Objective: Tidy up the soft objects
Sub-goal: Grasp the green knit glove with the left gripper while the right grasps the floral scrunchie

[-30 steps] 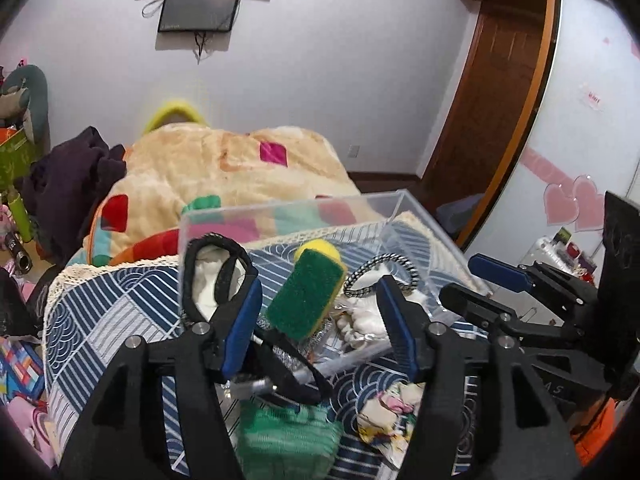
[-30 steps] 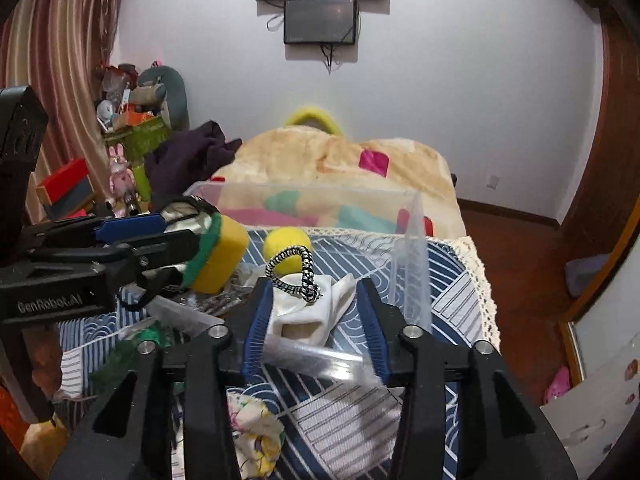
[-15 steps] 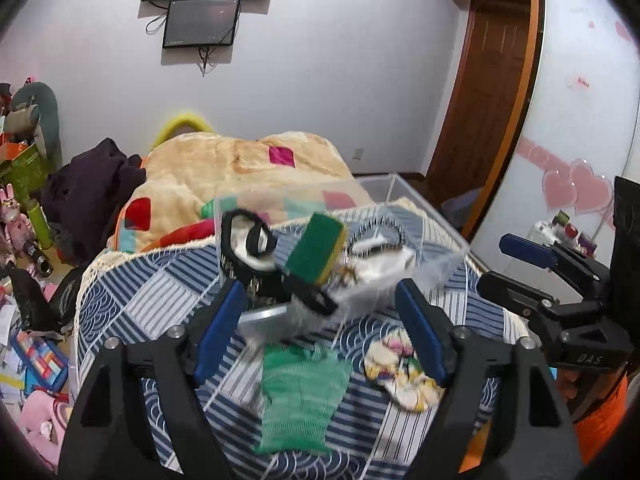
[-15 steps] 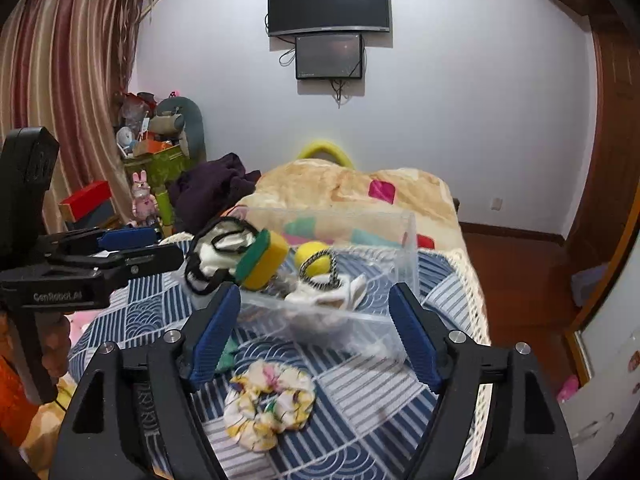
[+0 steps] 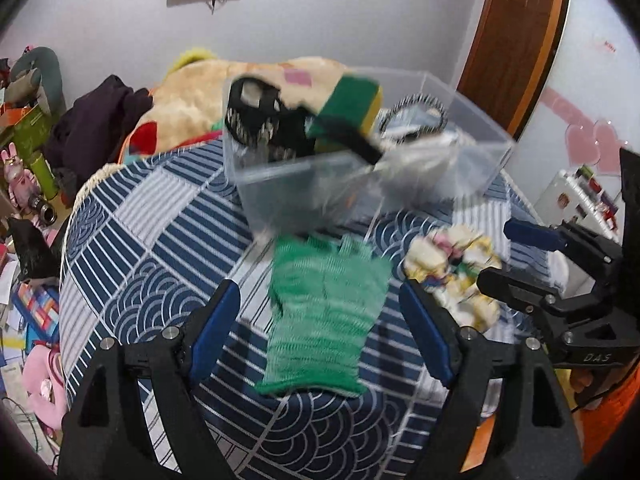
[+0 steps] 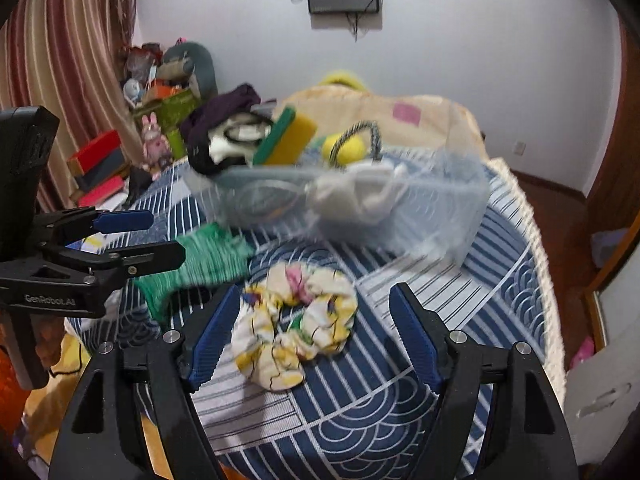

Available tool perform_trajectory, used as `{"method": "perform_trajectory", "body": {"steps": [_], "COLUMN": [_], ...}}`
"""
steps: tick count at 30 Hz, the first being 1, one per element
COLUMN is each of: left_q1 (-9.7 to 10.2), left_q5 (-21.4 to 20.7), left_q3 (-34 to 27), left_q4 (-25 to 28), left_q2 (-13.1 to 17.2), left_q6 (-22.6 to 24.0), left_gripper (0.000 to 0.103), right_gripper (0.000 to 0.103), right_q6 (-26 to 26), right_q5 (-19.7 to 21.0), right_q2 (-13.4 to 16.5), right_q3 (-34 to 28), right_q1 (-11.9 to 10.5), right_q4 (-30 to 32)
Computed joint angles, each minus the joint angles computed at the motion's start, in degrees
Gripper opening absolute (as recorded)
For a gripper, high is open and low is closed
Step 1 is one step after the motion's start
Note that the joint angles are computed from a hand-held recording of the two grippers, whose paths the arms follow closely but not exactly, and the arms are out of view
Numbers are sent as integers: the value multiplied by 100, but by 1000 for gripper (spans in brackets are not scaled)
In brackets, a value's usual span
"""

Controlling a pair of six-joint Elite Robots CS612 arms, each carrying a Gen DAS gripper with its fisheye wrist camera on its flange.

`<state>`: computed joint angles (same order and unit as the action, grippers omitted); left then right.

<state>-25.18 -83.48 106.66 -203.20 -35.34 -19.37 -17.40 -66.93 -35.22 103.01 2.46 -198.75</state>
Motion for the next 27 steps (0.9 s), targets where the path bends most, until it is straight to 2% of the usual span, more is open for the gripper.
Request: {"method": "perform_trajectory", "body": {"steps": [5,8,10,11,14,17,19,21,27], "left_q1": [25,47,44,39,-3,11,-5,-10,-97], "left_q5": [-80,-210,-281,-295,-271,-395,-440,-499,-458], "left_q3": [-64,-68,-81,-79,-52,-63,-52,-37,164], "left_q4": [163,108,76,52,-52,-76,-114,-176,-630], "left_q2": [102,144,157,160,161,158,144,122,-4], "left_q6": [-100,-136,-111,-95,-14,37,60,90,332], "left_gripper": [82,70,59,57,51,39,31,28,25], "right_gripper": [74,74,74,74,61,47,33,23,17], "right_q6": [-101,-190,-192,-201,-186,-152,-120,-75,60], "right_q5": [39,-31,-160,-187,-147,-89,-44,75,229], "right_q2": [34,55,74,75,68,59,53,41,-7], "right_q3": [-54,-87,-80,-64,-36,-9,7,22,136], "right_q1": [26,66,104,108,88,54,27,-7,-65], "right_q4": [360,500,396,340,284,241,222,244,-60]}}
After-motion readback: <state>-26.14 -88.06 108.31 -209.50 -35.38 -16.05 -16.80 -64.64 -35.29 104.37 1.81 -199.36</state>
